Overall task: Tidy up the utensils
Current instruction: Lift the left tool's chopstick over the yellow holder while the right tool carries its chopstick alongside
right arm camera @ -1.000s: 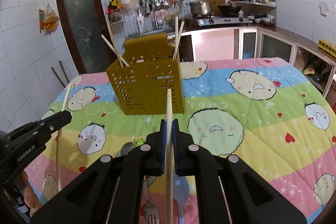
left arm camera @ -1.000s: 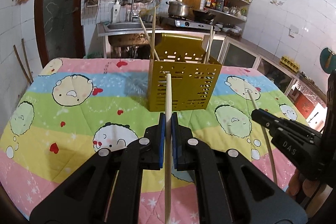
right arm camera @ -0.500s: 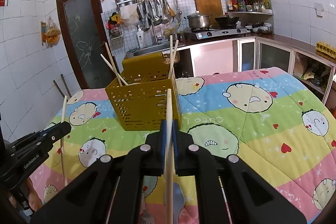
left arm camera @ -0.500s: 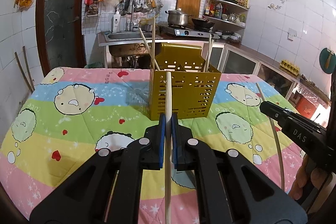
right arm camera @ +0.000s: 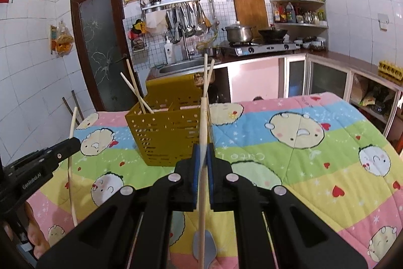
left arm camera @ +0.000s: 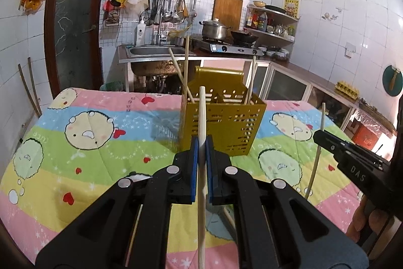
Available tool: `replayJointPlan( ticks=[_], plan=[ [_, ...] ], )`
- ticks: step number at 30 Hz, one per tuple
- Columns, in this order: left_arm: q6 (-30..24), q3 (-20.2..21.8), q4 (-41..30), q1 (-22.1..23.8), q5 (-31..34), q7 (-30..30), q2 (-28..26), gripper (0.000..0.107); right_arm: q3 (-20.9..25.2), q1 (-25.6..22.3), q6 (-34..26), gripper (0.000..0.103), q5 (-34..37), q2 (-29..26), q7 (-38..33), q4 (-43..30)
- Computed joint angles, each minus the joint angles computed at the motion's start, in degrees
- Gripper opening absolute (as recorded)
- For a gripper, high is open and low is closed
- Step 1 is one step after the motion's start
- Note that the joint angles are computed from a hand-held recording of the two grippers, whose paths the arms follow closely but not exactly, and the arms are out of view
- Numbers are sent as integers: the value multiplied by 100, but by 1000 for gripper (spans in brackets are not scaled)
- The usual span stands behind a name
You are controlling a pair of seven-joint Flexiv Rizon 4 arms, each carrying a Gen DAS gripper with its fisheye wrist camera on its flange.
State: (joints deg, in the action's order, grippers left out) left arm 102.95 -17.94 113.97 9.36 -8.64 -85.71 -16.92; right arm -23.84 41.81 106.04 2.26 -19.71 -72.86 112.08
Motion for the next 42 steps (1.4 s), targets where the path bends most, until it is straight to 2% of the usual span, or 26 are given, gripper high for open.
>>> replayJointPlan(
  ticks=[2,7,10,12,15,18,23,27,30,33,35,40,42],
  plan=[
    [-3,-185,-59,153,19,20,-21,4,-70,54,46,6,23,-14,-11,-55],
    [25,-163,-426,91,33,100,-128,4,-387,248,40,6,76,-102,-96,-425],
    [104,-187,-896,59,49,156,-299,4,-683,392,23,6,127,-257,-60,-848],
    [110,-135,-1255,-21,65,209,-447,4,-704,294,12,6,114,-422,37,-1252],
    [143,-492,-1745,198,150,306,-697,4,-766,166,-9,6,83,-718,195,-1842],
    [150,-196,-2401,-124,85,381,-1002,4,-852,60,-30,6,72,-1012,359,-2374],
    [3,883,-3757,-1029,-396,441,-1731,4,-738,-375,-238,6,-97,-1587,845,-3459],
    [-233,2083,-4730,-1823,-805,422,-2411,4,-714,-613,-352,6,-362,-2049,1168,-4125],
    [-447,2468,-5154,-2030,-921,396,-2813,4,-458,-841,-486,6,-625,-2244,1315,-4375],
    [-549,2368,-5235,-1950,-879,388,-2961,4,-245,-1003,-511,6,-836,-2397,1434,-4382],
    [-521,2208,-5096,-1866,-809,409,-2951,4,-61,-1129,-520,6,-960,-2451,1464,-4351],
    [-395,2184,-4735,-1830,-772,397,-2909,4,350,-1365,-606,6,-1225,-2477,1471,-4190],
    [-371,1931,-4645,-1669,-748,439,-2887,4,443,-1422,-622,6,-1318,-2466,1465,-4117]
  ],
)
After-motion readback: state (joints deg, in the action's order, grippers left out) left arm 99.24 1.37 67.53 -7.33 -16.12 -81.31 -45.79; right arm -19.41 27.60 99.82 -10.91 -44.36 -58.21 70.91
